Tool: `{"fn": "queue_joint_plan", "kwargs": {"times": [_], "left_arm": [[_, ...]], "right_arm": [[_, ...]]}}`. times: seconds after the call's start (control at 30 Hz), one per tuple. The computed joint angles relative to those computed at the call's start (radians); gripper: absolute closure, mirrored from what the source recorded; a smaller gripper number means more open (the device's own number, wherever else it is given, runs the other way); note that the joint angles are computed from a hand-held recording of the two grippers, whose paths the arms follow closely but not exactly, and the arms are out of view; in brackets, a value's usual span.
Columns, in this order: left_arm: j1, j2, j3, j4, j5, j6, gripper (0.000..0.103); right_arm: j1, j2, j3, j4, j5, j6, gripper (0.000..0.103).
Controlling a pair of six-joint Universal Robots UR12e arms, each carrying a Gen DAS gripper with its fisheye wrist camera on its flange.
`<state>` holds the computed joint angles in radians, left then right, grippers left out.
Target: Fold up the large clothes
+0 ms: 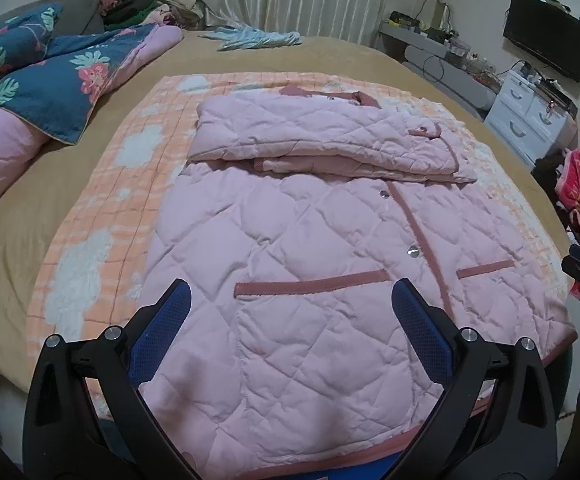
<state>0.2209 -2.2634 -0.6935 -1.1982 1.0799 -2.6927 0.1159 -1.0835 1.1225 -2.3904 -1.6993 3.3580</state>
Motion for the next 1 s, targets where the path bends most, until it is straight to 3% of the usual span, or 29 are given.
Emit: {"fn": "queue_joint_plan", "kwargs": {"times": [0.7,1.0], "left_arm": [[0.041,0.018,-0.072,-0.036,0.083,-0.016,0.009],[0.058,0.023,-0.083,-0.122,0.088,0.013,0.009]], "right_arm": [[-0.04,-0.067,0.135,0.122,0.011,0.057,0.004],[-0.046,-0.084,0.164,0.125,0.022,0.054,0.004]]}}
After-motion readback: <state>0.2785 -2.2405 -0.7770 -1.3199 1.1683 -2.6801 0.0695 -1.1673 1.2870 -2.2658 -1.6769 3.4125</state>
